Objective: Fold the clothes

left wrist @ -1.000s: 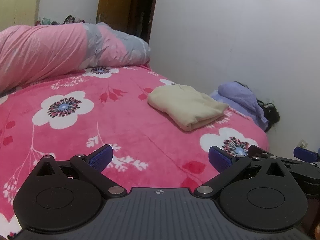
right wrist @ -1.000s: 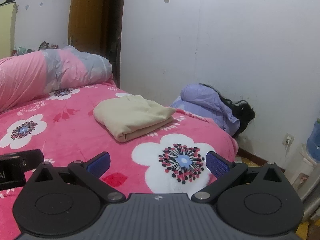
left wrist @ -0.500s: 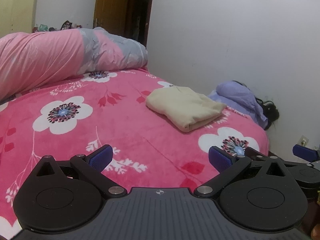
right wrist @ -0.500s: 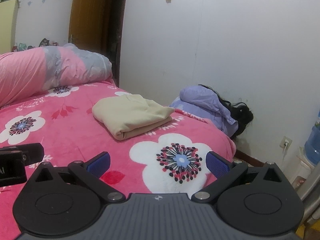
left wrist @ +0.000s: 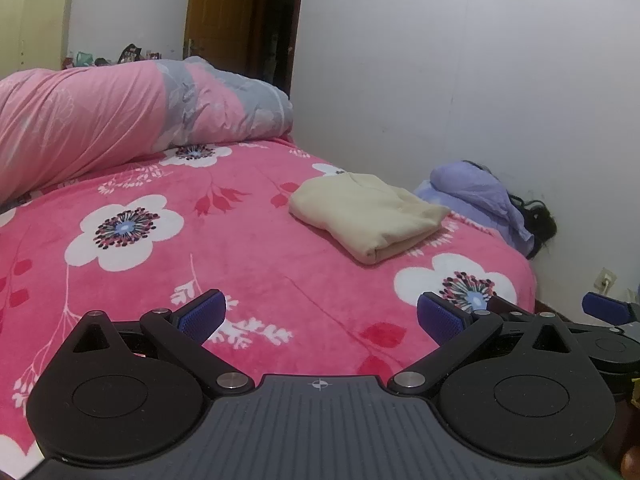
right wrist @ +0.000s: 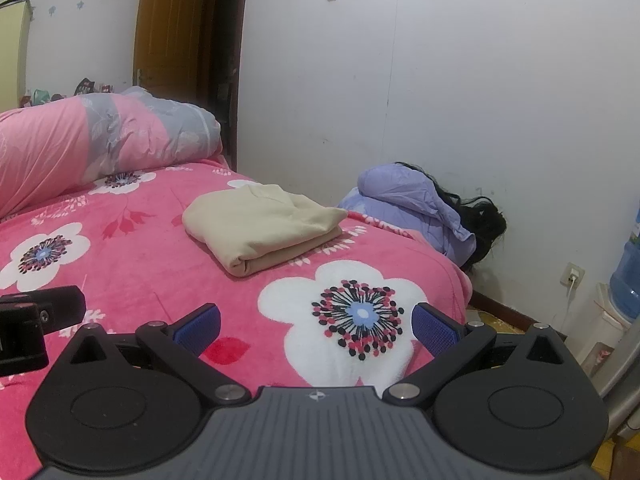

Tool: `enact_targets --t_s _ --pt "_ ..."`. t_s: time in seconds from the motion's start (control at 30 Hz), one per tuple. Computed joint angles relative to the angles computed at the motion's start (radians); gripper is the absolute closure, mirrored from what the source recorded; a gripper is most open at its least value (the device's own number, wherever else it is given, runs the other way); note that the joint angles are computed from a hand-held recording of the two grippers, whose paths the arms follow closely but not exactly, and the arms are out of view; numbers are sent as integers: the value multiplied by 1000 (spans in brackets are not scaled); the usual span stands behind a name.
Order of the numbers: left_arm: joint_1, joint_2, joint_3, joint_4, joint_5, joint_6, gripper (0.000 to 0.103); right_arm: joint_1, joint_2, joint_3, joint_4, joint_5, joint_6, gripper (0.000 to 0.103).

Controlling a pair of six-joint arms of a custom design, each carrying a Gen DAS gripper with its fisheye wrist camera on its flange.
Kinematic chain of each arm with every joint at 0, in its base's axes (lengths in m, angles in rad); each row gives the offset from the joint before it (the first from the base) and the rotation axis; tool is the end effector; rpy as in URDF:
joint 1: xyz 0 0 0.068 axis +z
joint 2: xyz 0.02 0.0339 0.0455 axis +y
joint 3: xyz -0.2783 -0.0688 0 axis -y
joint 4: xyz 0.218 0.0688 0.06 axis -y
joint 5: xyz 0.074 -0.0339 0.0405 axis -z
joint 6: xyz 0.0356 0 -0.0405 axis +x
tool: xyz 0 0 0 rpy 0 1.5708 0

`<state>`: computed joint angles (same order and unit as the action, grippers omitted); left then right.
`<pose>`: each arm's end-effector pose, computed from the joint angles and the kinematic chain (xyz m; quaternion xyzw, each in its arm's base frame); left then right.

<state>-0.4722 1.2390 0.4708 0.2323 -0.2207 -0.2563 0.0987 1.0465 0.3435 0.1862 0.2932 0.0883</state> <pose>0.2006 -0.0937 0.2128 0.0389 0.8646 -0.0857 0.4935 0.1799 0.0075 0.2059 0.0690 0.8554 -0.0793 0.5072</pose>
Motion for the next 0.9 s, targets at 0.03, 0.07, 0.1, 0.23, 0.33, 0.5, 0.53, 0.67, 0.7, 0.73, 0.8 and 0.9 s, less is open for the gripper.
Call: enact_targets --t_s 0.03,0.07,0.1,0.23,0.33,0.5,0.53,0.67,0.7,0.73,0.8,0.9 --pt "0 -1 0 -2 2 0 0 -1 -1 -1 1 -2 0 0" --pt "-1 -1 0 -2 1 1 0 -2 -1 -2 2 -3 0 0" --pt "-2 -1 1 -3 1 1 0 -3 -1 -3 2 -5 -1 0" --pt "-9 0 4 -13 -5 0 0 -3 -2 -9 2 -5 -1 0" --pt "-12 0 5 -18 -5 -2 0 -1 -1 -11 4 -3 -1 0" --pt "-12 2 6 -21 -7 -6 0 5 3 -10 5 3 3 0" --pt "-11 3 7 -21 -6 -7 0 5 4 -10 6 4 4 0" --pt "-8 6 8 -23 -4 -8 0 4 10 -5 4 3 5 0" --pt "-8 6 8 -23 -4 -8 0 4 11 -4 3 2 5 0" --pt "-9 6 8 -24 -5 -9 0 3 10 -4 2 1 5 0" --pt "-8 7 9 -25 -4 -10 0 4 10 -3 1 2 5 0" --pt "-4 9 11 -27 -1 -9 0 7 10 -2 -2 4 5 0"
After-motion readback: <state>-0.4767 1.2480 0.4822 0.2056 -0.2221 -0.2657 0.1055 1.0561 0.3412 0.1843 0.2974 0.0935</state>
